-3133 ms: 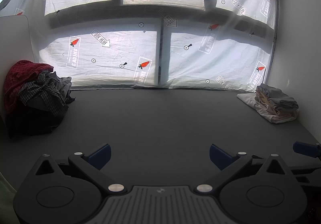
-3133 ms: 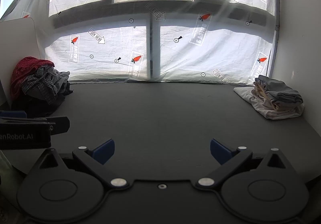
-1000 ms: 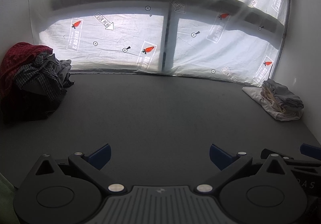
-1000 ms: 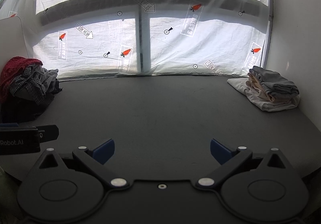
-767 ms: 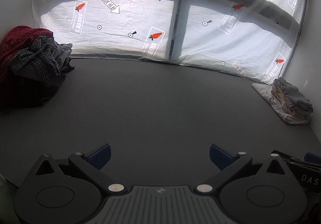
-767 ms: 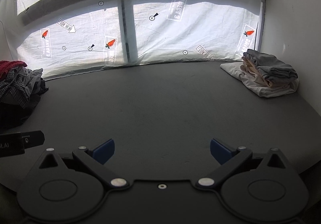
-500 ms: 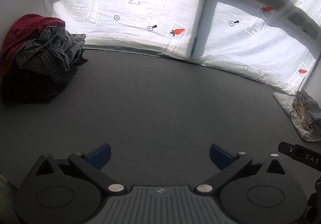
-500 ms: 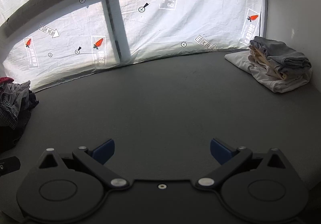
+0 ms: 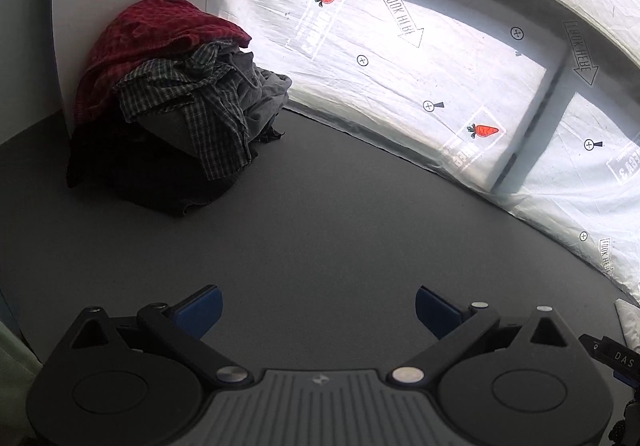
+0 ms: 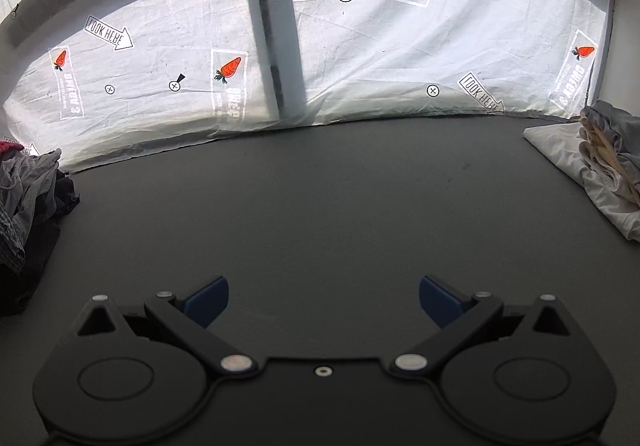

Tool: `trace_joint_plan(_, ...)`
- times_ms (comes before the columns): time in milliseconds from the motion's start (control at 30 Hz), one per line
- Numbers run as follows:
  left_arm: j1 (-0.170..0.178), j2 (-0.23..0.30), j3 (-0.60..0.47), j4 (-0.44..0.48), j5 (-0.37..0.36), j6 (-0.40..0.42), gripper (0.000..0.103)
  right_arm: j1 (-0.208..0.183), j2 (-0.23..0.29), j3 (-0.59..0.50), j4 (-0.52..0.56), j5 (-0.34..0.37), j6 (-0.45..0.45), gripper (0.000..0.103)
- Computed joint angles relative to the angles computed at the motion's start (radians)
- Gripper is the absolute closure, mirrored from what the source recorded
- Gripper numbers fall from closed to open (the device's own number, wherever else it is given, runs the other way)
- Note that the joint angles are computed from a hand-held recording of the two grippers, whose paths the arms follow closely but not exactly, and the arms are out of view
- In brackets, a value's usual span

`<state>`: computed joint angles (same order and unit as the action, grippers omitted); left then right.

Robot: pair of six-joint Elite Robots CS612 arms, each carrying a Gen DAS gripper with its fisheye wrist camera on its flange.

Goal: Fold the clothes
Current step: 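Reach the left gripper into the clothes pile and grasp the red gingham pants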

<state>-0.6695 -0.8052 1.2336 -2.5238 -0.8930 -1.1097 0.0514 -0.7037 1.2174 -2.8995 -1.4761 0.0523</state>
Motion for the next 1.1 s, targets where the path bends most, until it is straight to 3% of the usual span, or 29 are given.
trace_joint_plan(167, 0.068, 0.019, -0.024, -0.075, -0.006, 0.093, 0.035, 0.046, 0.048, -0.103, 0.075, -0.050, 0.016, 0.000)
trace_joint_plan(267, 0.105, 0.034, -0.035, -0.147, 0.011, 0.152, 0.045, 0.075, 0.091, -0.189, 0.100, -0.091, 0.006, 0.000)
trace_joint_plan(333, 0.131, 0.046, -0.048, -0.176, 0.023, 0.188, 0.047, 0.093, 0.125, -0.252, 0.117, -0.114, 0.002, 0.000)
trace_joint_plan(533, 0.202, 0.091, -0.104, -0.250, 0.096, 0.301, 0.066, 0.141, 0.239, -0.472, 0.196, -0.181, 0.001, 0.000)
trace_joint_plan(767, 0.269, 0.155, -0.192, -0.301, 0.100, 0.343, 0.068, 0.178, 0.393, -0.784, 0.408, -0.223, 0.017, 0.000)
trace_joint_plan(933, 0.280, 0.198, -0.264, -0.227, 0.175, 0.335, 0.068, 0.185, 0.407, -0.818, 0.458, -0.195, 0.027, 0.000)
trace_joint_plan(1000, 0.288, 0.207, -0.270, -0.256, 0.161, 0.329, 0.068, 0.186, 0.403, -0.810, 0.475, -0.196, 0.026, 0.000)
trace_joint_plan(1033, 0.291, 0.209, -0.271, -0.246, 0.163, 0.309, 0.072, 0.184, 0.397, -0.797, 0.476, -0.192, 0.031, 0.000)
trace_joint_plan(1067, 0.294, 0.211, -0.274, -0.235, 0.165, 0.288, 0.093, 0.182, 0.391, -0.785, 0.473, -0.186, 0.038, 0.000)
trace_joint_plan(1100, 0.294, 0.211, -0.273, -0.248, 0.171, 0.289, 0.099, 0.180, 0.385, -0.774, 0.467, -0.181, 0.045, 0.000)
